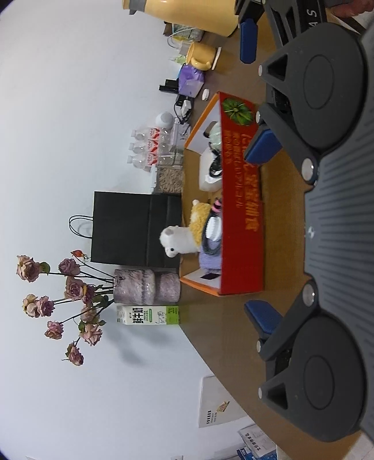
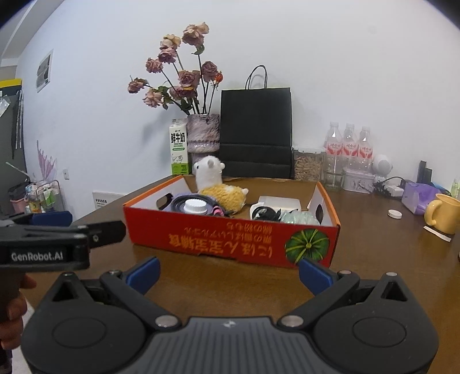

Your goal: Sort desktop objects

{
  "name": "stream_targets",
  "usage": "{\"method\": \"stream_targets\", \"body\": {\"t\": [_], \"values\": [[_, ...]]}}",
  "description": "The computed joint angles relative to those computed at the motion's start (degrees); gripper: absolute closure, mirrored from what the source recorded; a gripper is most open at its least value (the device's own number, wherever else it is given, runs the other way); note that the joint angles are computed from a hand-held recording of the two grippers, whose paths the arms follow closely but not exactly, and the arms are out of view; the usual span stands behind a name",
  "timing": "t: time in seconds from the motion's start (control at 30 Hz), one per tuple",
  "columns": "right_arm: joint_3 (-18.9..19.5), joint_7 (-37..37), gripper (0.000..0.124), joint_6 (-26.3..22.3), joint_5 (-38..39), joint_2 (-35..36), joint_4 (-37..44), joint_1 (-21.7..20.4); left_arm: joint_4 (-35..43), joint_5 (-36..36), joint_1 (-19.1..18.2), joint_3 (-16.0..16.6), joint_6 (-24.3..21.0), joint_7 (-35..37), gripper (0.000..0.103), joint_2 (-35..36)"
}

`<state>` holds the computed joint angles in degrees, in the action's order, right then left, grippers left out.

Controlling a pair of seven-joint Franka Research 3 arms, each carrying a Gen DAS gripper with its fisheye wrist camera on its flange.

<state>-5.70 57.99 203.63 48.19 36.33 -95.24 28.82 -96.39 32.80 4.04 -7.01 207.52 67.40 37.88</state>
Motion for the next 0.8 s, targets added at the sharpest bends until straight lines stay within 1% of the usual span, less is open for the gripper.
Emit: {"method": "stream_targets", "body": {"t": [0.1, 0.17, 0.23, 0.4, 0.5, 0.8], "values": [[0.01, -1.01, 0.021, 1.19, 1.13, -1.1, -2.14, 1.02, -2.79, -1.61, -0.99, 1.4, 1.12, 0.91, 0.0, -1.4], [1.32, -0.81, 0.021, 2.12, 0.96, -1.92, -3.53, 0.46, -4.82, -4.0, -2.04, 2.56, 2.03, 1.76, 0.0, -2.33], [3.75, 0.82, 0.021, 3.7, -0.72, -2.89, -5.57, -1.14, -6.55, -5.12, -2.05, 2.63, 2.83, 1.85, 0.0, -3.03], [5.24, 1.74, 0.021, 4.87, -0.02, -3.96, -7.99, -1.51, -9.51, -7.22, -2.72, 3.44, 4.07, 3.47, 0.0, -4.47], [4.43, 0.39, 0.021, 4.77, 1.85, -4.1, -8.02, -0.48, -10.35, -7.38, -2.41, 3.1, 3.82, 3.63, 0.0, -4.96], [5.29, -0.76, 0.021, 5.41, 2.9, -4.32, -8.13, -0.88, -11.4, -7.22, -2.21, 2.78, 3.65, 4.38, 0.0, -5.43]]}}
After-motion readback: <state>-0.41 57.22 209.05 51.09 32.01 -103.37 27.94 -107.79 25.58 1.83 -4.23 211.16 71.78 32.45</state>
